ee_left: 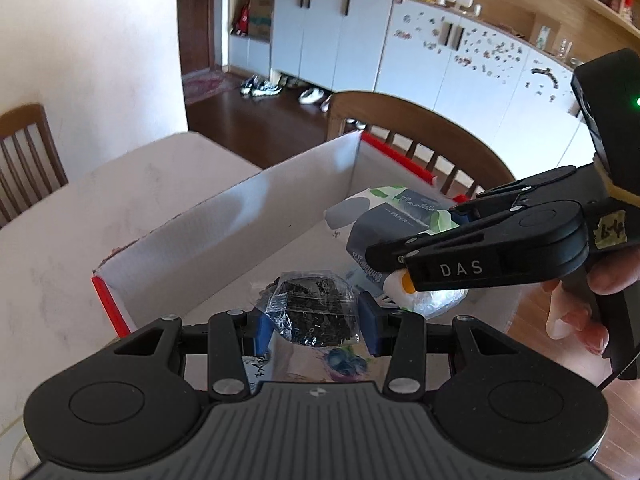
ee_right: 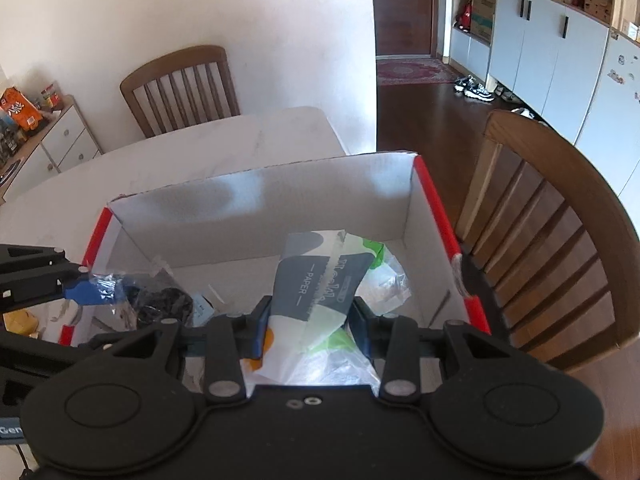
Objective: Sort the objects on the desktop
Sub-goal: 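Carry snack pack with left tool while right tool carries tissue bag into red box, then release snack pack from left tool while right tool releases tissue bag in box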
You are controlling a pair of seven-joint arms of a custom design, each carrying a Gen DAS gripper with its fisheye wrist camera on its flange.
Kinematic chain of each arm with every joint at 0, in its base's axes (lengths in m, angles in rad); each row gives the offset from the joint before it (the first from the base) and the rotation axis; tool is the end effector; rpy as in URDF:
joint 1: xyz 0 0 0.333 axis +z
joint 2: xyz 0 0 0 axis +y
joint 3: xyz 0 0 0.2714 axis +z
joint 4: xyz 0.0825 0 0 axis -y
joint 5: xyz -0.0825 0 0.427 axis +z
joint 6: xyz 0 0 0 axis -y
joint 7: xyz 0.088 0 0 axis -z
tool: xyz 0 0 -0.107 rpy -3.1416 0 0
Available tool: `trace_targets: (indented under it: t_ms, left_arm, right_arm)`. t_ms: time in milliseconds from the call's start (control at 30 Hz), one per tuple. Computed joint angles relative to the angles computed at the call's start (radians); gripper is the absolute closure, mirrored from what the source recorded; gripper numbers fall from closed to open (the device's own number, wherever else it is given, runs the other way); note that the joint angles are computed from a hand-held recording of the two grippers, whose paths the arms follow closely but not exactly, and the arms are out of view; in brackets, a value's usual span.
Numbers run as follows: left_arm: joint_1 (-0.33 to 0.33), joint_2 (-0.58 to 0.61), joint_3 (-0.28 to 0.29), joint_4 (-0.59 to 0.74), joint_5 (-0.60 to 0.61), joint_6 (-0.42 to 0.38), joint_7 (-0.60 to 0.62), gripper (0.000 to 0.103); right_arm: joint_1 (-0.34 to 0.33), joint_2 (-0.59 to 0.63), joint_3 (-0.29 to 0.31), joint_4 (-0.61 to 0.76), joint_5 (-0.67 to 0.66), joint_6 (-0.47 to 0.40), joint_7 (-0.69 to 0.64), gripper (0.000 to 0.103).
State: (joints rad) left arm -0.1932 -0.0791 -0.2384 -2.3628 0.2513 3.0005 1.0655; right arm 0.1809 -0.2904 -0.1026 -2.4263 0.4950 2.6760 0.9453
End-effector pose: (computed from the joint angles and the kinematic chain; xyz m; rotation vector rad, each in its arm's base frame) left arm 0.5129 -0.2562 0.3670 -1.7124 2.0280 -0.8716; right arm 0.5343 0.0275 0.4068 -2.0617 1.4964 -0.3614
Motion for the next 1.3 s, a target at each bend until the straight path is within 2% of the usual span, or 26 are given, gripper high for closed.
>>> trace_targets:
  t_ms: [167, 500, 767, 1033, 1300]
  left_arm:
    - [-0.011, 0.031, 0.013, 0.022, -0.071, -0.028, 0.030, 0.061]
    - [-0.018, 0.079, 0.021, 0.072, -0.118, -0.104, 0.066, 0.061]
    - [-0.025, 0.116, 0.021, 0.118, -0.184, -0.139, 0.134, 0.061]
    - [-0.027, 0.134, 0.017, 0.128, -0.262, -0.141, 0.200, 0.060]
    - [-0.030, 0.124, 0.012, 0.116, -0.317, -0.132, 0.229, 0.053]
  right_arm:
    - [-0.011, 0.057, 0.020, 0.033, -0.041, 0.003, 0.024, 0.064]
    - [-0.024, 0.120, 0.050, 0.075, -0.113, -0.018, 0.056, 0.064]
    - [-0.035, 0.144, 0.061, 0.107, -0.152, -0.069, 0.080, 0.064]
    - [-0.038, 0.149, 0.071, 0.111, -0.201, -0.076, 0.105, 0.059]
    - [-0.039, 0.144, 0.066, 0.114, -0.195, -0.086, 0.118, 0.054]
